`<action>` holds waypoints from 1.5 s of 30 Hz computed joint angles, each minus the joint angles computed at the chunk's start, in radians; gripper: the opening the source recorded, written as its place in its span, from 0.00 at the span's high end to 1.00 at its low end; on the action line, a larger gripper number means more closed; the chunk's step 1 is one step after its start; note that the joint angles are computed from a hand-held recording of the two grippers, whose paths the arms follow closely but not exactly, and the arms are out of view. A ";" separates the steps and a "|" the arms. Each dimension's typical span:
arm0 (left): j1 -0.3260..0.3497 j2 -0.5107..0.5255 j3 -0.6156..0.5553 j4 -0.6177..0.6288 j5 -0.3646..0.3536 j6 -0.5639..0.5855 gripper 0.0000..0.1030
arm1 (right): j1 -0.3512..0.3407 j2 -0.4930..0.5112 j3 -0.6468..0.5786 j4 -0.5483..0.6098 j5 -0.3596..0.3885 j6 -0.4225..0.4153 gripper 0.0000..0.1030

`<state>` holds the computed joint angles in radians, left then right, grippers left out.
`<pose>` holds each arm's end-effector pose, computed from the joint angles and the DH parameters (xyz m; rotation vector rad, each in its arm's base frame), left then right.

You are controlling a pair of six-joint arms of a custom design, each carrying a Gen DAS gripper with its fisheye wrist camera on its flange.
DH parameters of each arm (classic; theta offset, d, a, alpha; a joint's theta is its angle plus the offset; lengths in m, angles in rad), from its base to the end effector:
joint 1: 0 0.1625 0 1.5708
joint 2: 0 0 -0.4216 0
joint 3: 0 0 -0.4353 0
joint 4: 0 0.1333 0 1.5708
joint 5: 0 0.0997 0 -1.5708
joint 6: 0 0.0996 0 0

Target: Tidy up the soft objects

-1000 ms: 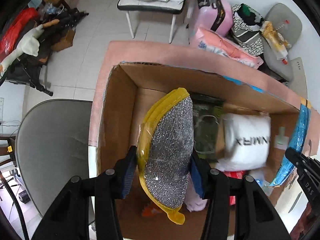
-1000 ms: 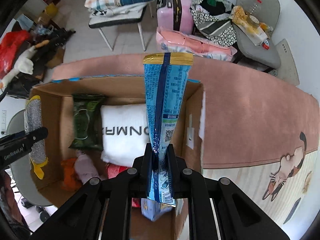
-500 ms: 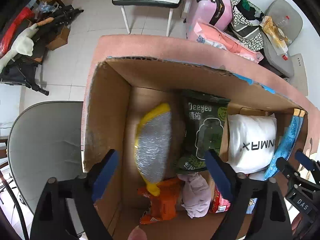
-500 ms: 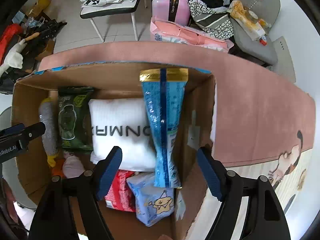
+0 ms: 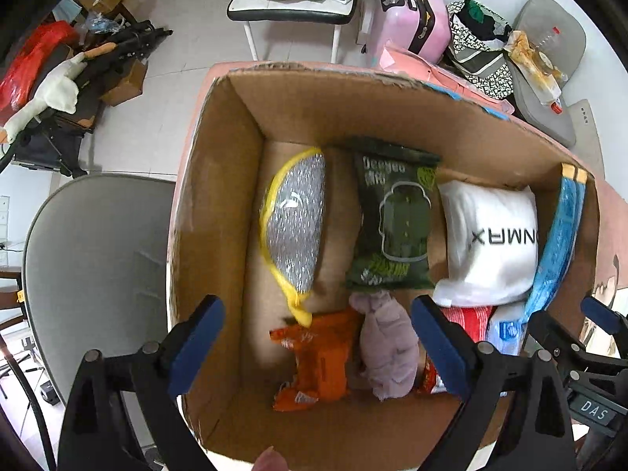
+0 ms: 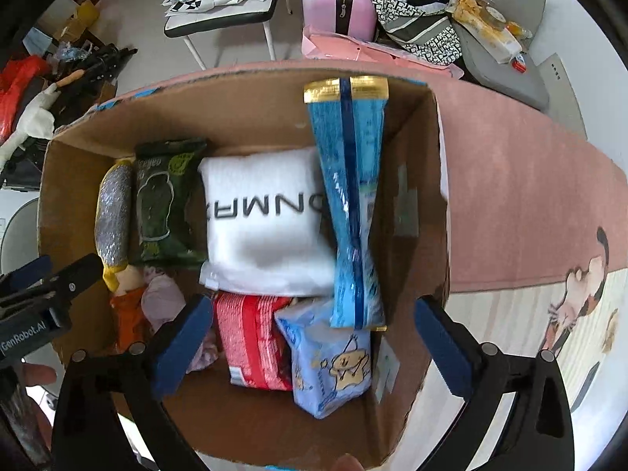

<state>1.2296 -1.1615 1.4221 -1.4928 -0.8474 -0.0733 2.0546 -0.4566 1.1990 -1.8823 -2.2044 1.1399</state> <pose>-0.0323 -0.6864 0.3336 0.4667 2.3196 0.2111 0.4176 -0.6349 -0.0605 -0.6094 -2.3242 0.2092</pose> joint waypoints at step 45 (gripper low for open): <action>-0.434 -0.627 0.150 0.142 -0.030 -0.087 0.06 | 0.549 -0.050 -0.297 0.587 -0.278 0.409 0.00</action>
